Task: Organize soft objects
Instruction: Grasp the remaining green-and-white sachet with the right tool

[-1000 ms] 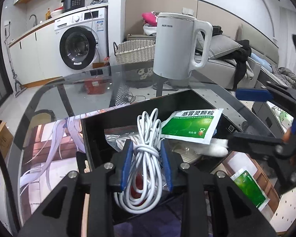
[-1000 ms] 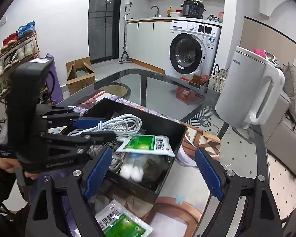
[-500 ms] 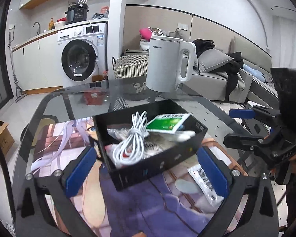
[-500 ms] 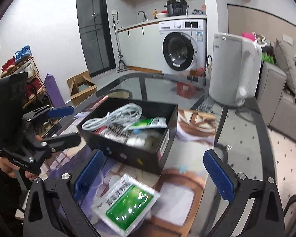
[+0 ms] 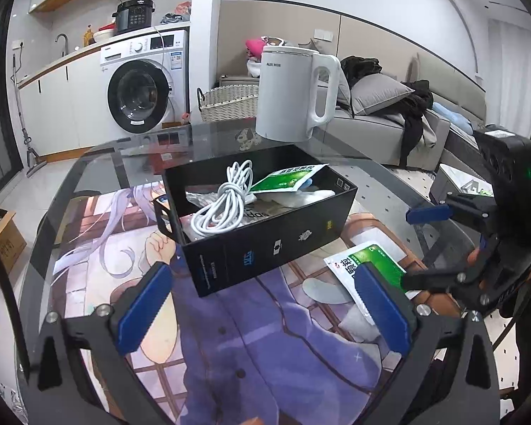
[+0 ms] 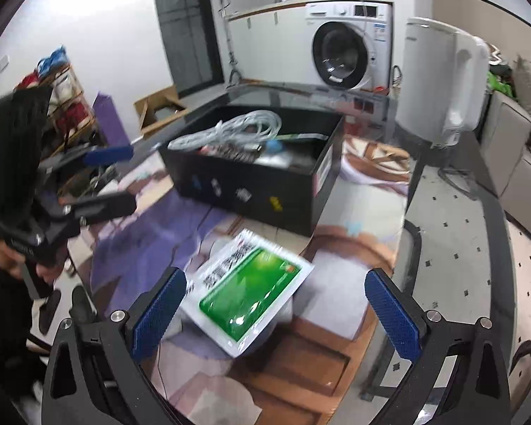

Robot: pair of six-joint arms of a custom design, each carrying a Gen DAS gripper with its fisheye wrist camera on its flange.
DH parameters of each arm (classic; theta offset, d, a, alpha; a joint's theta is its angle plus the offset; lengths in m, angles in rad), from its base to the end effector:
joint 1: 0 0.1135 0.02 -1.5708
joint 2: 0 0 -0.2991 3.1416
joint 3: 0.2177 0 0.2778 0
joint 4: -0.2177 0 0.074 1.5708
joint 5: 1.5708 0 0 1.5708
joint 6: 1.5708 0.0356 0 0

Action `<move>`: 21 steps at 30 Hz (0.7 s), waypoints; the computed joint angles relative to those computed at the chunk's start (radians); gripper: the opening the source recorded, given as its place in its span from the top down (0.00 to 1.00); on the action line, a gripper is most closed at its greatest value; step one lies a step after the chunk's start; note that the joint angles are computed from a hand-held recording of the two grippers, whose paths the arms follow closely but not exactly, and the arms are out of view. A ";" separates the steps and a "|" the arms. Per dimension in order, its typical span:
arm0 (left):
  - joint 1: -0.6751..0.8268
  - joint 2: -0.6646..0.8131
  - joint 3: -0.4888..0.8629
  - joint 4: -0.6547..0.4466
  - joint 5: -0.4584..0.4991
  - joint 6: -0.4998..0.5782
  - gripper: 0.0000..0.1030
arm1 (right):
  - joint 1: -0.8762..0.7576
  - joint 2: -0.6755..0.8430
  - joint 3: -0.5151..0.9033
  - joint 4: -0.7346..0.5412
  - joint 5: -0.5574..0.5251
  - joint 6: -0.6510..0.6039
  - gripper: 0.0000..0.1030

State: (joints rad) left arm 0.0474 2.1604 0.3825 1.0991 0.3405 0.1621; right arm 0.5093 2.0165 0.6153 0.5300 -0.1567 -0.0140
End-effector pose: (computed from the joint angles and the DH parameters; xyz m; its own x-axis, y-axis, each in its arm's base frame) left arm 0.2732 0.0011 0.0168 -0.5842 0.1246 -0.8020 0.3134 0.9461 -0.0813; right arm 0.2803 0.1629 0.0426 -0.6600 -0.3844 -0.6455 -0.5786 0.8081 0.1104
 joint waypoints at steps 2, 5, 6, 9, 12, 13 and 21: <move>-0.002 0.000 -0.001 -0.005 0.001 0.001 0.00 | 0.003 0.005 0.002 0.004 -0.009 0.004 0.00; -0.002 -0.002 0.001 -0.019 0.007 0.013 0.00 | 0.010 0.009 0.004 0.000 -0.020 0.001 0.00; -0.003 0.000 0.001 -0.018 0.004 0.013 0.00 | 0.016 0.010 0.007 -0.001 -0.017 0.001 0.00; -0.005 0.006 0.008 -0.036 0.007 0.016 0.00 | 0.035 0.014 0.019 -0.016 -0.008 0.002 0.00; -0.010 0.017 0.019 -0.056 0.009 0.028 0.00 | 0.053 0.031 0.038 -0.037 -0.002 -0.007 0.00; -0.012 0.019 0.022 -0.064 0.006 0.034 0.00 | 0.058 0.037 0.042 -0.038 0.001 -0.010 0.00; -0.009 0.027 0.037 -0.103 0.014 0.059 0.00 | 0.096 0.105 0.097 -0.062 0.025 -0.011 0.00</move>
State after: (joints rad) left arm 0.0384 2.1873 0.4197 0.9964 0.3543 0.2213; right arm 0.6048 2.1218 0.7127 0.4679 -0.1317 -0.0255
